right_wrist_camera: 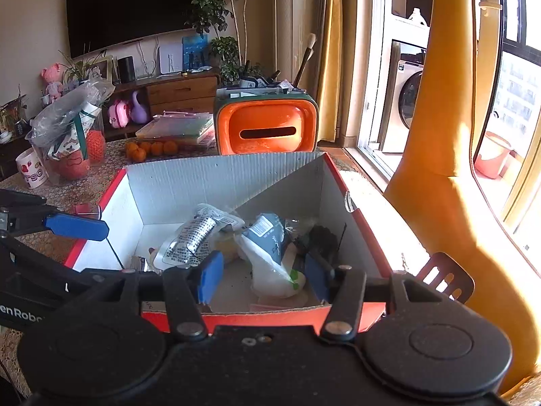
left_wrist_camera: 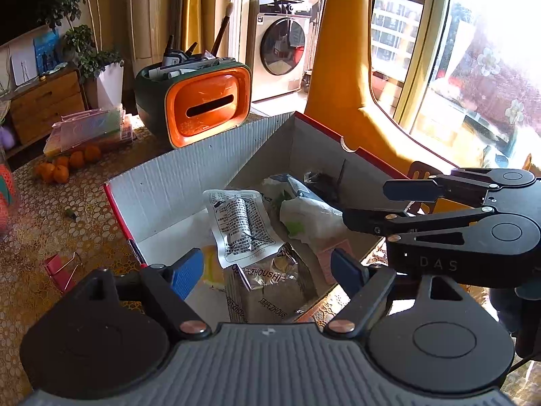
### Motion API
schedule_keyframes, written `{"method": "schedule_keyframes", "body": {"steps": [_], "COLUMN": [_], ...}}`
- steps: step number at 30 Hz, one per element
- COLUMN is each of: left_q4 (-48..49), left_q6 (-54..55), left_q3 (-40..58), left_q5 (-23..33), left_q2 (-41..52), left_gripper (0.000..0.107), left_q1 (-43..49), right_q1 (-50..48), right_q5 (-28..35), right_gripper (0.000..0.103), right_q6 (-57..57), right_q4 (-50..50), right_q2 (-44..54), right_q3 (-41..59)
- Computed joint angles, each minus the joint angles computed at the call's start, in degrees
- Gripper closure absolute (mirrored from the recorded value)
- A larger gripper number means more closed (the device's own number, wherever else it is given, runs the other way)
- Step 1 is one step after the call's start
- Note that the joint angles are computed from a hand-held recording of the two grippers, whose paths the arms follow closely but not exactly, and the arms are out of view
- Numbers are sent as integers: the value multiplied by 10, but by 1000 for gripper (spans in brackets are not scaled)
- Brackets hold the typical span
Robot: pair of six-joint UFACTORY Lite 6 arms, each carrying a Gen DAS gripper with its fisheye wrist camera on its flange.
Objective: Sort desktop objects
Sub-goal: 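Open both tools to drop the foil bag and black bag into the box, then withdraw both tools from the box back over the table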
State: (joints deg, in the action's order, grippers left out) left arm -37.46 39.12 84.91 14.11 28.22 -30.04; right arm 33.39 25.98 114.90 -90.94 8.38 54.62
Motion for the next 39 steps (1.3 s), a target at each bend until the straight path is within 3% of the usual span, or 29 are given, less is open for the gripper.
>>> {"method": "schedule_keyframes", "body": {"steps": [5, 13, 20, 29, 32, 39], "left_q4": [-84, -227, -325, -397, -424, -460], "left_q6": [82, 231, 332, 419, 450, 509], "left_q3": [-64, -156, -233, -324, -354, -415], "left_q5": [-15, -25, -19, 8, 18, 56], "left_q2": [-59, -142, -212, -292, -320, -376], "left_gripper": [25, 25, 25, 17, 5, 4], "left_q1": [12, 30, 51, 108, 131, 211], "right_q1": [29, 78, 118, 185, 201, 240], "right_q5": [22, 49, 72, 120, 128, 140], "right_gripper": [37, 35, 22, 14, 12, 11], "right_q6": [-17, -49, -18, 29, 47, 102], "right_q4": [28, 72, 83, 99, 106, 106], "right_q2": [-22, -44, -59, -53, -42, -12], "right_q3": [-5, -5, -15, -12, -3, 19]}}
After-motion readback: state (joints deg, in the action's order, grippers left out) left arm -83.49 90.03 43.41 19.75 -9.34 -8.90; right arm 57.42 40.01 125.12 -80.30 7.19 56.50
